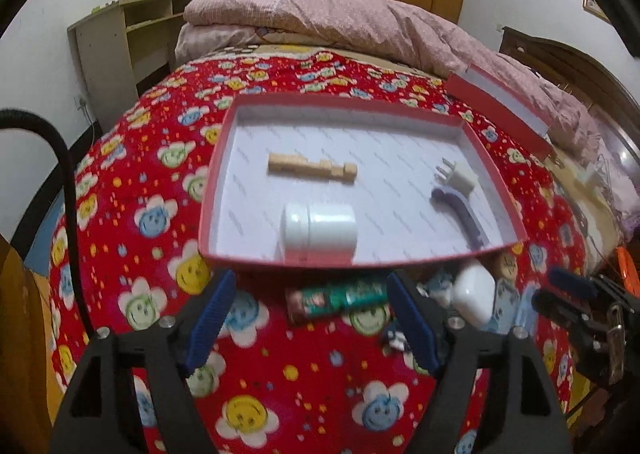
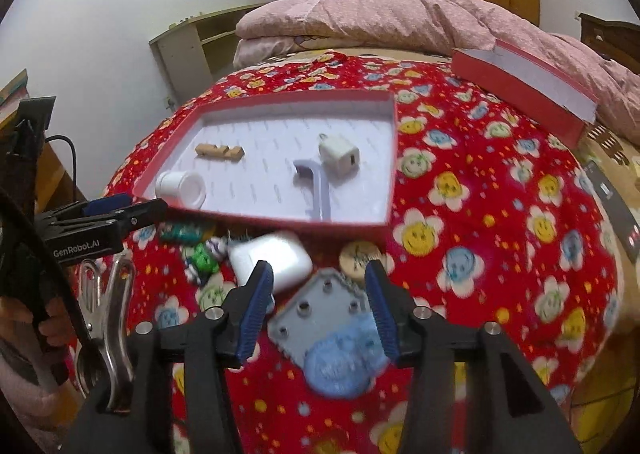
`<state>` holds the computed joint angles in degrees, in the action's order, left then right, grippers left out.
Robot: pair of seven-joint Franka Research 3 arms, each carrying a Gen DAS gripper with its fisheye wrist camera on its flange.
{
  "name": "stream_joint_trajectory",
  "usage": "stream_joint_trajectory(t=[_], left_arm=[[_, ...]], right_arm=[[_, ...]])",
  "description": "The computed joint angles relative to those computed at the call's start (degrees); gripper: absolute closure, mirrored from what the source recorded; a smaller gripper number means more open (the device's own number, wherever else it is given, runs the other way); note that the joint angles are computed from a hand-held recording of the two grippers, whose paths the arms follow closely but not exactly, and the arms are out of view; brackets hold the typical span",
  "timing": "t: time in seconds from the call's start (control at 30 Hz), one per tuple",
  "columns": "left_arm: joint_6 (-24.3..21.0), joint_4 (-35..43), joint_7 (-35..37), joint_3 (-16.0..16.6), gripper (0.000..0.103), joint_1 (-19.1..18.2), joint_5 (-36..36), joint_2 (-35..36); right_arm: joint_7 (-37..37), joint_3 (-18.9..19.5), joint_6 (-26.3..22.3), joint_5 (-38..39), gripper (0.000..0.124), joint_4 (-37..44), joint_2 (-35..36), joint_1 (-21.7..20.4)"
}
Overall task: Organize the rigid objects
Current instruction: 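Withdraw both tools from the tray toward the teal tube and blue tape dispenser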
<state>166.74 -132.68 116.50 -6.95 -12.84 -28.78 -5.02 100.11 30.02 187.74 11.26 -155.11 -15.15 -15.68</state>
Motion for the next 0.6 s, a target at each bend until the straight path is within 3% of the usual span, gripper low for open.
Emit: stream_joint_trajectory(t=[0.1, 0.4, 0.6], left_arm=[[0.10, -1.20, 0.12, -0.01, 0.021, -0.29, -0.28, -0.62], [1.33, -0.63, -7.58, -1.76, 0.021, 0.38, 6.07, 2.10], [2.29, 0.56, -15.11, -3.10, 0.016, 1.52, 10.06, 4.56]], right_arm=[[0.44, -0.43, 0.84, 0.87, 0.068, -2.54, -1.48, 0.83], [-1.33, -12.26, 3.44, 6.26, 0.065, -7.29, -1.74, 12.51], [-3.99, -17.50, 4.92, 9.20, 0.065, -8.01, -0.96, 18.26]])
